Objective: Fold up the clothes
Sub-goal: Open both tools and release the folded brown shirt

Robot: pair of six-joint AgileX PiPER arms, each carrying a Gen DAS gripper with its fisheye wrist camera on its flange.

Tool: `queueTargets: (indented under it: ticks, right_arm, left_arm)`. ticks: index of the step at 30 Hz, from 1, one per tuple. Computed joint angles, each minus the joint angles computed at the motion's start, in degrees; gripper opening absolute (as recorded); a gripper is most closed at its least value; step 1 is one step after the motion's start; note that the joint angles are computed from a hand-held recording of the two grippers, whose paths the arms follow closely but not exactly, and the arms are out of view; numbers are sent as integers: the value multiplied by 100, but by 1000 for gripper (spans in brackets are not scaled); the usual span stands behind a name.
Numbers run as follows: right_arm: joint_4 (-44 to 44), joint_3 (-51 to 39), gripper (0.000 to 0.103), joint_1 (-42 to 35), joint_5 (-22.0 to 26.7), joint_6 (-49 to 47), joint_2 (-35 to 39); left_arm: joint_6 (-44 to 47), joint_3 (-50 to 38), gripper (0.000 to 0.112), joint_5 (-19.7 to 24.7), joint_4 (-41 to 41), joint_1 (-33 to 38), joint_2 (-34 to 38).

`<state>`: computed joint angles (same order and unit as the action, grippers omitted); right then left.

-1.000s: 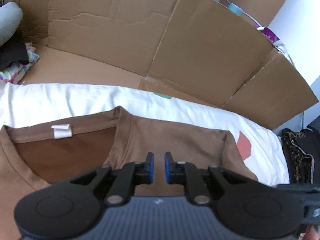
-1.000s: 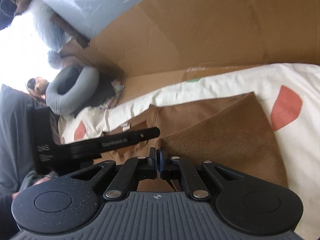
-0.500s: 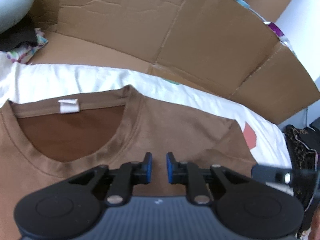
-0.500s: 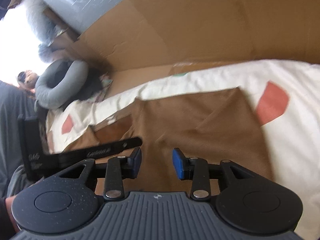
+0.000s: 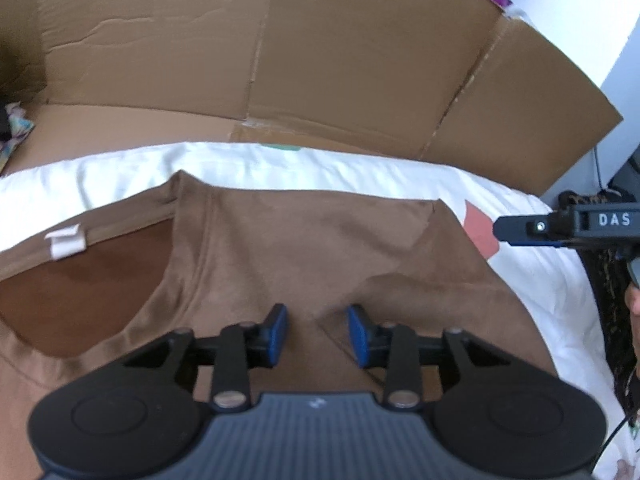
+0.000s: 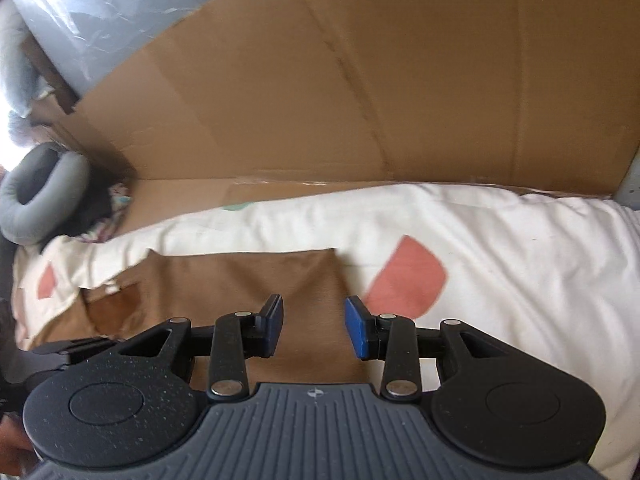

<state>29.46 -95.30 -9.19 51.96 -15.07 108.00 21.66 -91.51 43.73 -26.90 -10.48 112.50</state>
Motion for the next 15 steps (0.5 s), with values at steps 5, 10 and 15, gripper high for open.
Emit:
queueTargets:
  ticks: [5, 10, 15]
  right_arm:
    - [-152, 32, 37, -57, -65, -38, 129]
    - [-185, 15, 37, -73, -139, -232, 274]
    - [-324, -360, 37, 71, -164, -242, 616]
  left_arm:
    - [-94, -168, 36, -83, 81, -165, 183]
    - [-416, -49, 19, -323, 438, -334, 147]
    - [-432, 41, 3, -208, 473, -291, -45]
